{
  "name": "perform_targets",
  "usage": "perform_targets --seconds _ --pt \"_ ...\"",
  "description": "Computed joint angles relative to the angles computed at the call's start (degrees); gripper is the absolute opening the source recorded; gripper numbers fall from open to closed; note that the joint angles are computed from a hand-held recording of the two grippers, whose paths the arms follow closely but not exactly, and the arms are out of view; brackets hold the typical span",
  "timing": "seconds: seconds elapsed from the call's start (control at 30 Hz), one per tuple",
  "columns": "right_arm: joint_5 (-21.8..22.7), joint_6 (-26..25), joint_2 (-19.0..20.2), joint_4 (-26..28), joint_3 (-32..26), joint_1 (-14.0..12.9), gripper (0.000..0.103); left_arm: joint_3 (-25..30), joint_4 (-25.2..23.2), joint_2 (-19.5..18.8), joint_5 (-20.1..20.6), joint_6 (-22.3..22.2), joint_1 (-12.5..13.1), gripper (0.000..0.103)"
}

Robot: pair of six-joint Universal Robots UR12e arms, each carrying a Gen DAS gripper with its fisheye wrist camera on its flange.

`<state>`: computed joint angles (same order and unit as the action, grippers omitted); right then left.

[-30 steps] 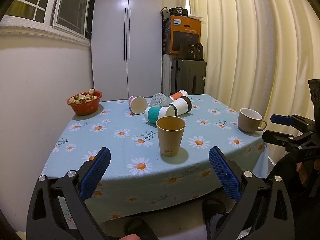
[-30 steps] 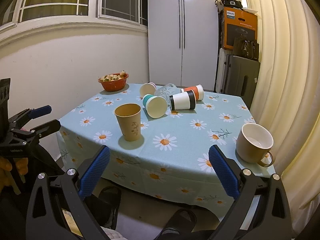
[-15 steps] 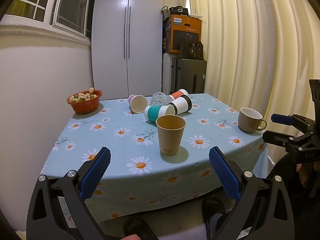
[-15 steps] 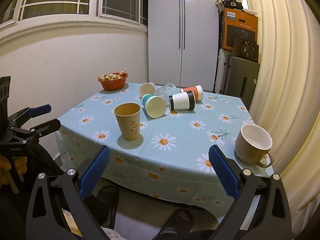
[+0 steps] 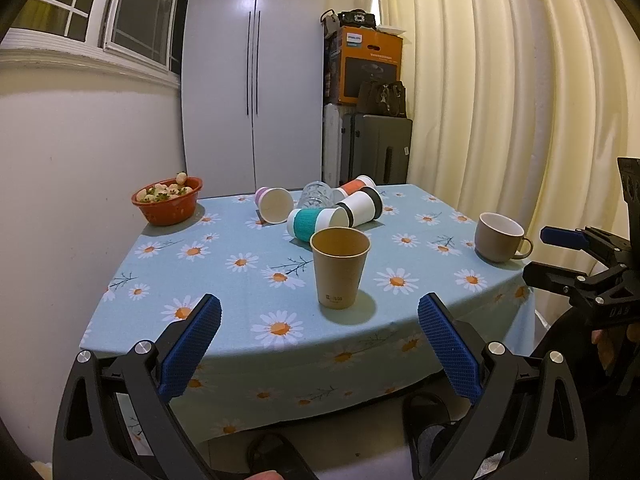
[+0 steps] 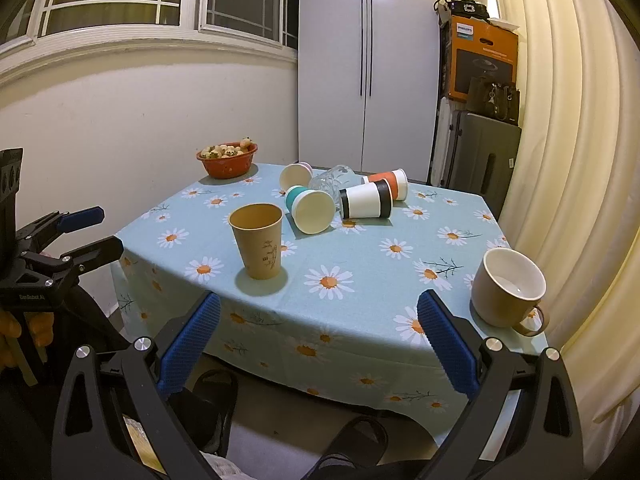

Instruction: Flip cup upright

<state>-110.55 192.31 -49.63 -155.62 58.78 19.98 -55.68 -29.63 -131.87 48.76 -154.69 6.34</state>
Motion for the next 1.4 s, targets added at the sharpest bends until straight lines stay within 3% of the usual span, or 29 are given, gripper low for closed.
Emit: perform_targets --seconds 0.8,1.4 --pt "0.16 -0.38 0.23 0.5 -0.41 0.0 0.098 0.16 -0.67 0.01 0.35 0.47 -0.11 0.097" --pt "0.12 -0.37 0.26 0.34 -0.38 0.02 0.098 -0.21 -2.54 0.39 1.25 3.75 -0.52 0.097"
